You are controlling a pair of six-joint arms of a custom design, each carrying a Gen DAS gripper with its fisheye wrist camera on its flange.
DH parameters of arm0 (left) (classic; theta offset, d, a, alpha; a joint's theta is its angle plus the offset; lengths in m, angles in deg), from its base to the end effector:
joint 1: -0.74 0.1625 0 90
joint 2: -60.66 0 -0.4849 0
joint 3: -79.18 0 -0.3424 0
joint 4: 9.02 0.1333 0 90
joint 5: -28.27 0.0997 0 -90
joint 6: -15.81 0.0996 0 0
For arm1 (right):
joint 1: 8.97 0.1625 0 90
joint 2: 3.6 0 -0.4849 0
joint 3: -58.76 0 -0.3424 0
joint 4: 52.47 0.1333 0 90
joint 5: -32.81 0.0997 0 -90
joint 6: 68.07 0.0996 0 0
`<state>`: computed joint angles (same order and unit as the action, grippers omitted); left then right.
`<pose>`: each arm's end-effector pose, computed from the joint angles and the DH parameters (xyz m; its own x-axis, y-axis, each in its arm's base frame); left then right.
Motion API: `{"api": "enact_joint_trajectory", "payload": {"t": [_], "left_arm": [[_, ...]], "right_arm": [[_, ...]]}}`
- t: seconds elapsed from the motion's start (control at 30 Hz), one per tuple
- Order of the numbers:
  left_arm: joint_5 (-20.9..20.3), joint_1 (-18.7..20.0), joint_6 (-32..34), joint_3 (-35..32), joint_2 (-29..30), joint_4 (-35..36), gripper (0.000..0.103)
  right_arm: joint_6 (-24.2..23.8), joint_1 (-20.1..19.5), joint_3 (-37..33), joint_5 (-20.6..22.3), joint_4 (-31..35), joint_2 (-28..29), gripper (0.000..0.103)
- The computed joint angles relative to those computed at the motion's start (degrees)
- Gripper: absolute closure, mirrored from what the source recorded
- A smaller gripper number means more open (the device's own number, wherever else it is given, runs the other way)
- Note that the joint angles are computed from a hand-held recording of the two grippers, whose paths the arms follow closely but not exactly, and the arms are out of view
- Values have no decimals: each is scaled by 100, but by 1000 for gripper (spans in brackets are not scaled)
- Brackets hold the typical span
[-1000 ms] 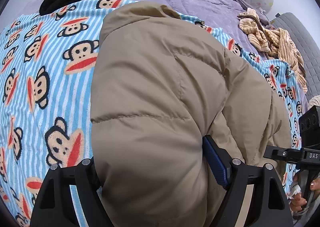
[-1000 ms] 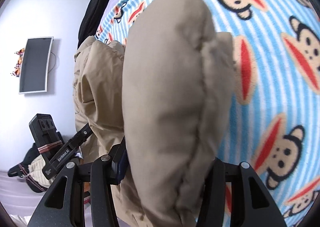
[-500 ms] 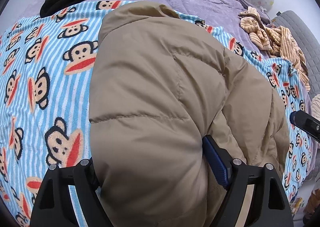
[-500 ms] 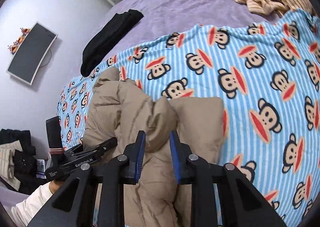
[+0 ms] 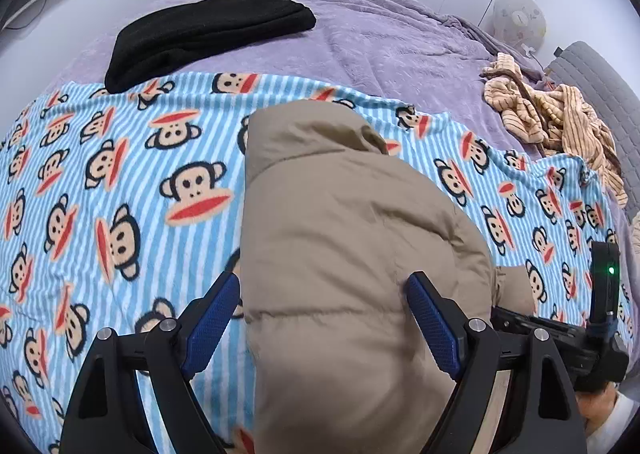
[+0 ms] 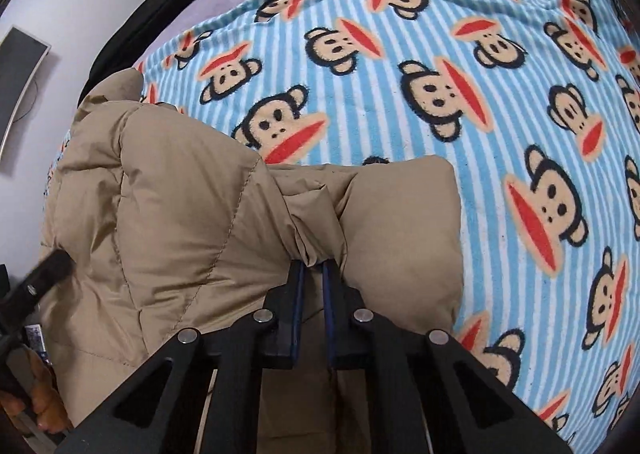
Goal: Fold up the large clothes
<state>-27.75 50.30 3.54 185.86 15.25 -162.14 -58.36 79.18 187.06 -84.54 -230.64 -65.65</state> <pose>-0.2501 -0.5848 0.1282 -0.7659 0.3505 -0.5390 0.4969 0.8547 -0.1503 0.0717 -0.4933 0.2326 -0.8645 0.3536 0.3571 0.1783 0.8802 -0.4398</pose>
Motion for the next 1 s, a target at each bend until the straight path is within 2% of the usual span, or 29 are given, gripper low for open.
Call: {"api": "enact_joint_trajectory", "payload": {"t": [0.13, 0.23, 0.27, 0.4, 0.43, 0.53, 0.63, 0.77, 0.83, 1.0], "left_arm": [[155, 95, 121, -270, 379, 266, 16], [254, 145, 280, -241, 568, 174, 8], [235, 161, 271, -218, 577, 152, 8], [155, 217, 308, -190, 540, 110, 8], [147, 223, 303, -191, 538, 107, 8], [157, 220, 301, -200, 543, 113, 8], [151, 222, 306, -186, 532, 98, 8], [161, 210, 283, -197, 534, 134, 8], [190, 187, 235, -198, 507, 181, 8], [307, 30, 190, -107, 248, 424, 8]], "right_arm": [[-289, -93, 172, -11, -406, 77, 97], [-470, -119, 256, -160, -633, 176, 98], [-491, -126, 273, -167, -657, 175, 98], [-118, -131, 311, 35, -328, -114, 97], [-24, -78, 342, 29, -211, -227, 94], [106, 186, 556, -44, -88, -565, 92], [33, 546, 870, -136, -217, -839, 92], [82, 931, 1176, -237, -168, -955, 92], [160, 977, 1266, -235, -102, -939, 92], [528, 738, 1458, 24, -59, -861, 92]]}}
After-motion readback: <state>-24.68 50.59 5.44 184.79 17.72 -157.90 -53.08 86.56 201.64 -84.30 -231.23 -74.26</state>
